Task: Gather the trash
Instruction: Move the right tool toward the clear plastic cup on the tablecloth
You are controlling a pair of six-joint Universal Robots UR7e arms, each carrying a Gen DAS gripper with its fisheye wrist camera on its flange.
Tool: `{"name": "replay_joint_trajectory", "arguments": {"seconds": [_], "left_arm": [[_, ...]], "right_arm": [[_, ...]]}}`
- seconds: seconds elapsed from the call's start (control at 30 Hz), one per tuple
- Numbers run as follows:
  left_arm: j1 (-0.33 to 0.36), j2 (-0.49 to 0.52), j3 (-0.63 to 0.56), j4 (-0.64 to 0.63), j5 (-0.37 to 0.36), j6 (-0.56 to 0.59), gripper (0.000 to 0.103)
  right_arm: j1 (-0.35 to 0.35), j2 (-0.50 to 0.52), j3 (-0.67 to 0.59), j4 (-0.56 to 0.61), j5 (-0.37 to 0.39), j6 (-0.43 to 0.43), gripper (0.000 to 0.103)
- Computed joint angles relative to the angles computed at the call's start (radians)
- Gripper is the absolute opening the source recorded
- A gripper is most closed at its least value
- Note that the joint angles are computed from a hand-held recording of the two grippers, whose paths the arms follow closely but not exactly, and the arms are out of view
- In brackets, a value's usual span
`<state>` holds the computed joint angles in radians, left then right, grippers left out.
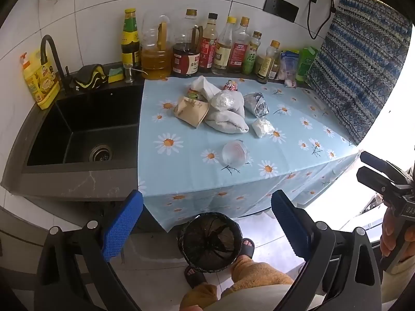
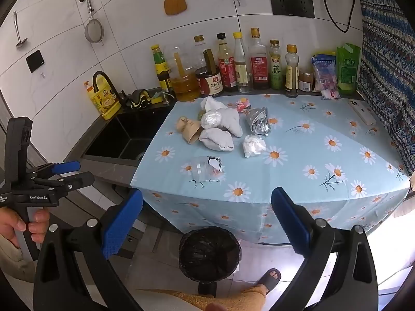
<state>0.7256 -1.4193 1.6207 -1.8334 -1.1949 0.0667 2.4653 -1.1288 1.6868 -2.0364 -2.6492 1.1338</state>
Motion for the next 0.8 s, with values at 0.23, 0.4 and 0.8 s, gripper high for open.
{"name": "replay_joint_trajectory", "arguments": {"seconds": [0.23, 0.4, 0.8], "left_arm": [[0.005, -0.004, 0.001, 0.004, -0.006, 0.002, 0.096], [0.010, -0.006, -0.002, 0.007, -0.008, 0.006, 0.096], [0.015, -0.010, -0.002, 0.010, -0.010, 0.013, 0.096]], "right_arm": [[0.000, 0.003, 0.007, -0.026, -0.002, -0.015, 0.098], [0.007, 0.016, -0.018, 0.005, 0.001, 0.001, 0.098], [-0.003, 0.031, -0.022, -0.017, 0.000, -0.007, 0.098]]}}
